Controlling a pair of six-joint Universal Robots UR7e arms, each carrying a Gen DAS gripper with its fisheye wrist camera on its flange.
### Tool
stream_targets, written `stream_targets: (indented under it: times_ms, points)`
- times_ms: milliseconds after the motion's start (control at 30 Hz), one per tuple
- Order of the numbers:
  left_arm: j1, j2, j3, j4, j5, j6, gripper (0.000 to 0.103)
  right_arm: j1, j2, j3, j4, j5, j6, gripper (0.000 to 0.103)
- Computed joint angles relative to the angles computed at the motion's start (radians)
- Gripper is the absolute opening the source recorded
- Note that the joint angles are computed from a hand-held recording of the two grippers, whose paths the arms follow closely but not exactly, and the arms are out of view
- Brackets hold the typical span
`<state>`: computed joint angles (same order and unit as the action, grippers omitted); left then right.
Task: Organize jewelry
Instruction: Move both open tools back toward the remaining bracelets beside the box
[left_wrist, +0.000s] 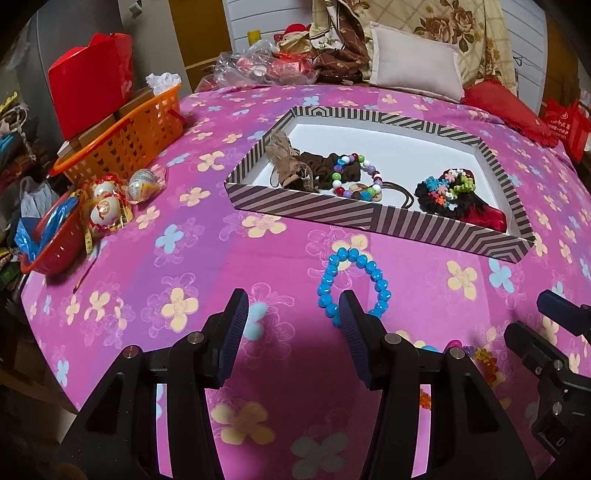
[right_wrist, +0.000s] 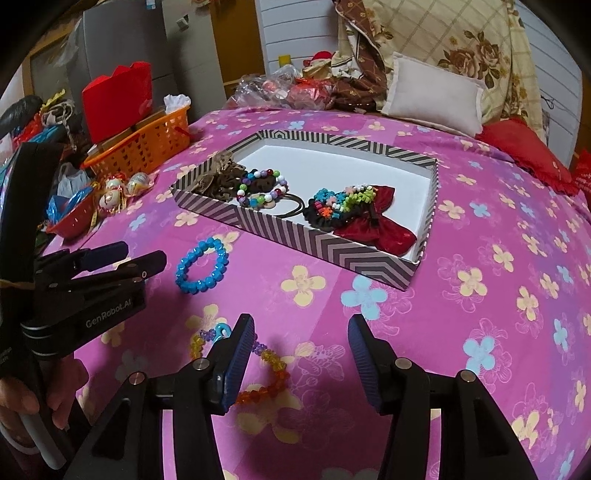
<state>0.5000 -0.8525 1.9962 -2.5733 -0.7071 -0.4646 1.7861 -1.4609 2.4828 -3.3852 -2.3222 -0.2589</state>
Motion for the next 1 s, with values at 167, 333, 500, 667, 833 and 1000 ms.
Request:
stream_targets:
  times_ms: [167, 333, 500, 667, 833, 1000]
  points:
    - [0.003, 0.002, 0.002, -0.007, -0.010, 0.003, 0.051, 0.001, -0.002, 0.002, 0.003, -0.002, 0.001, 0.051]
    - [0.008, -0.003, 0.009, -0.027, -0.032, 0.019, 0.051, 0.002, -0.003, 0.004, 0.017, -0.006, 0.001, 0.051]
    - [0.013, -0.011, 0.016, -0.049, -0.047, 0.032, 0.059, 0.003, -0.016, 0.009, 0.034, -0.001, -0.003, 0.052]
    - [0.028, -0.025, 0.014, -0.039, -0.055, 0.023, 0.060, -0.007, -0.045, 0.020, 0.071, 0.009, 0.002, 0.052]
    - [0.056, -0.043, 0.006, -0.012, -0.078, -0.012, 0.060, -0.019, -0.056, 0.032, 0.085, 0.039, -0.001, 0.052]
    - [0.065, -0.043, 0.003, -0.001, -0.088, -0.018, 0.060, -0.015, -0.029, 0.029, 0.085, 0.047, -0.027, 0.052]
